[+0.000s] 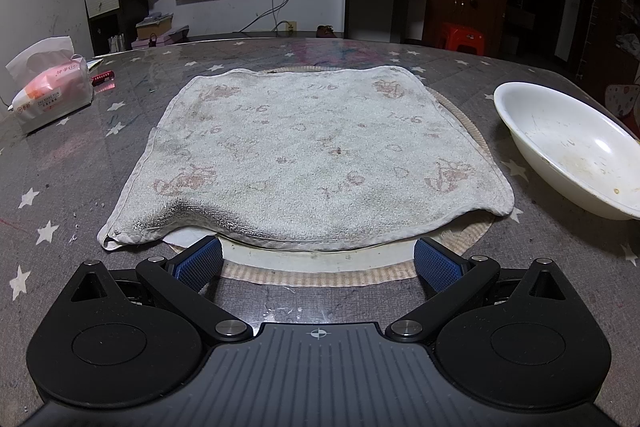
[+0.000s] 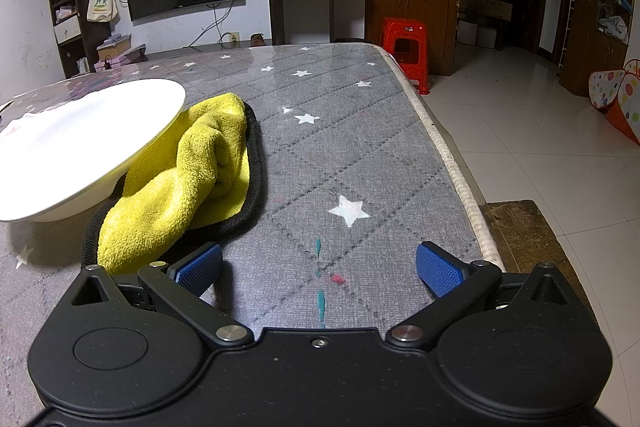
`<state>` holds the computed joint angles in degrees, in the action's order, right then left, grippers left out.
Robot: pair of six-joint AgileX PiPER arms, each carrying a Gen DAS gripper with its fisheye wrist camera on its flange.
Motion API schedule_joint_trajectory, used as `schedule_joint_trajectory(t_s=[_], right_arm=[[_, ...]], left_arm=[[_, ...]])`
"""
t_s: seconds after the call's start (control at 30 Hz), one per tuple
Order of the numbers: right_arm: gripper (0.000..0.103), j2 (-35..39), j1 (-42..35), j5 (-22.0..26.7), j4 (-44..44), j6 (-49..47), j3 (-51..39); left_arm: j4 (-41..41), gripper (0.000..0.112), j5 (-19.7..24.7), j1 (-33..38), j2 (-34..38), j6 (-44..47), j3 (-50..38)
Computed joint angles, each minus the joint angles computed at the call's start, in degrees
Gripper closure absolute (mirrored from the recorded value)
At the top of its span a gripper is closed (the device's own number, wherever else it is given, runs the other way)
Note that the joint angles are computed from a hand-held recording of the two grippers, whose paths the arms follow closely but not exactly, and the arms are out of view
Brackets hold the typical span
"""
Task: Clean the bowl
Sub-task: 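Grasp the yellow cloth with the right gripper while the left gripper grasps the white bowl rim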
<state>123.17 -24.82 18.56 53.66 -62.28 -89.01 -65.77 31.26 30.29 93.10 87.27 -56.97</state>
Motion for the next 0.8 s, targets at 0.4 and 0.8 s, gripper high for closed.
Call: schedule_joint_trajectory(t_s=[0.4,0.8], right_arm=[[0.000,-0.2,-0.1,0.3,-0.8,0.7,0.0],[0.000,0.0,-0.9,1.8,0.1,0.2,-0.5]], left_arm=[[-0.2,0.009,-0.3,-0.1,-0.2,0.4,0.4],[12.4,0.010,5.4,-2.0,-5.6,-18.4,-0.4]])
